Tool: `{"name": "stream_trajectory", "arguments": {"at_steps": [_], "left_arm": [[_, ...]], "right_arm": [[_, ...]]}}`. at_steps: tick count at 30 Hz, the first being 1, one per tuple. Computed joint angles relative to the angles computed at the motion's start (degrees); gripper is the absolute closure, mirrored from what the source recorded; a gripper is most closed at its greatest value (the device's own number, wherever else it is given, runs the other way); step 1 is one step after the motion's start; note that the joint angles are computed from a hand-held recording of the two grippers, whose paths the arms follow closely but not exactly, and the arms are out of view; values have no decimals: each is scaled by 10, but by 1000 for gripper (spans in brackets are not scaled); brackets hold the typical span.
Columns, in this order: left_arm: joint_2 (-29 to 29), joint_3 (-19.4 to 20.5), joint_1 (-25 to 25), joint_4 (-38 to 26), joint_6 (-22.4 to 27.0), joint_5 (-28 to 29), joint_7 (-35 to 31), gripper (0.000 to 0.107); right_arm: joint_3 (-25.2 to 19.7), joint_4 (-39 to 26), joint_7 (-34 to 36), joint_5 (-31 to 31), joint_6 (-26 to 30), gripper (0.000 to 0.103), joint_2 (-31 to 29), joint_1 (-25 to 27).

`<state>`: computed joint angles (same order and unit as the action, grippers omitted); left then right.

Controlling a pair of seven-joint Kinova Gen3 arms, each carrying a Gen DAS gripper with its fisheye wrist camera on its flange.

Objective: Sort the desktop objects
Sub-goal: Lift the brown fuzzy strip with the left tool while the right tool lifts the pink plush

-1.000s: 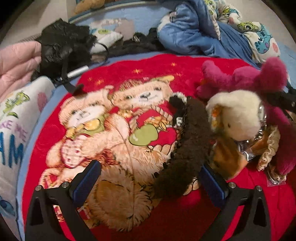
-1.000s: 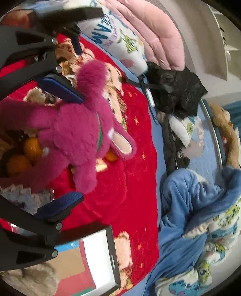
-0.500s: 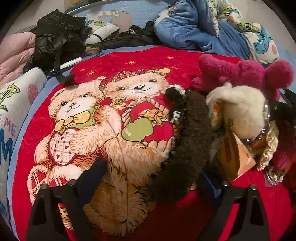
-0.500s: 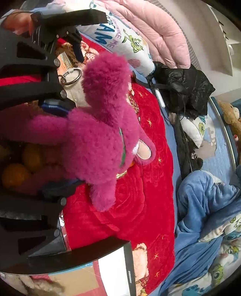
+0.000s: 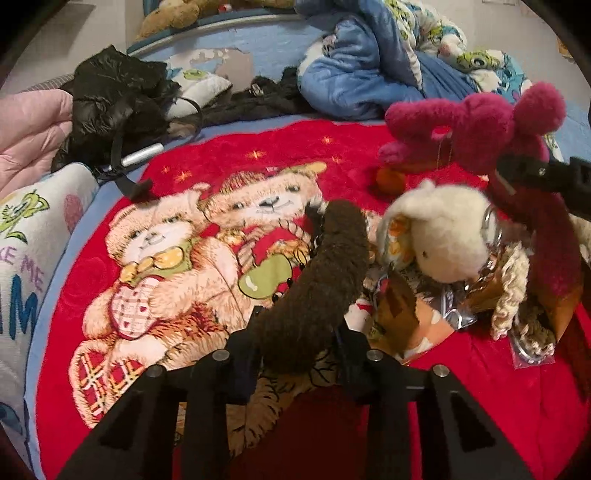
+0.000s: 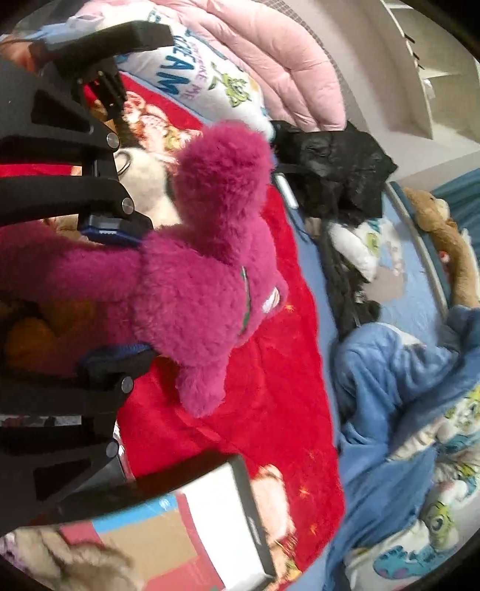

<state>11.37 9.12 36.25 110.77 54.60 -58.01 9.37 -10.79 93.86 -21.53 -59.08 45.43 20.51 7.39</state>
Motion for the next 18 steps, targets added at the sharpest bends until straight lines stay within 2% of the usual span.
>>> {"name": "stream_trajectory", "arguments": {"at_steps": [5, 9, 12, 15, 17, 18], "left_arm": [[-3, 4, 8, -1, 18, -9, 23, 88], [-7, 6, 6, 4, 12, -12, 31, 89], [-13, 7, -7, 10, -16, 1, 19, 88], [-2, 10, -13, -6, -1, 30, -5, 76], [-4, 3, -6, -3, -4, 27, -1, 58], [-5, 3, -3, -2, -3, 24, 3, 54]], "right_arm": [[1, 6, 33, -38, 23, 62, -18, 18], [13, 5, 35, -48, 38, 62, -24, 15], [19, 2, 37, -56, 50, 62, -24, 17], [24, 1, 39, -59, 58, 61, -22, 17], [26, -3, 38, -59, 64, 61, -18, 18], [26, -7, 35, -57, 69, 61, -15, 17]]}}
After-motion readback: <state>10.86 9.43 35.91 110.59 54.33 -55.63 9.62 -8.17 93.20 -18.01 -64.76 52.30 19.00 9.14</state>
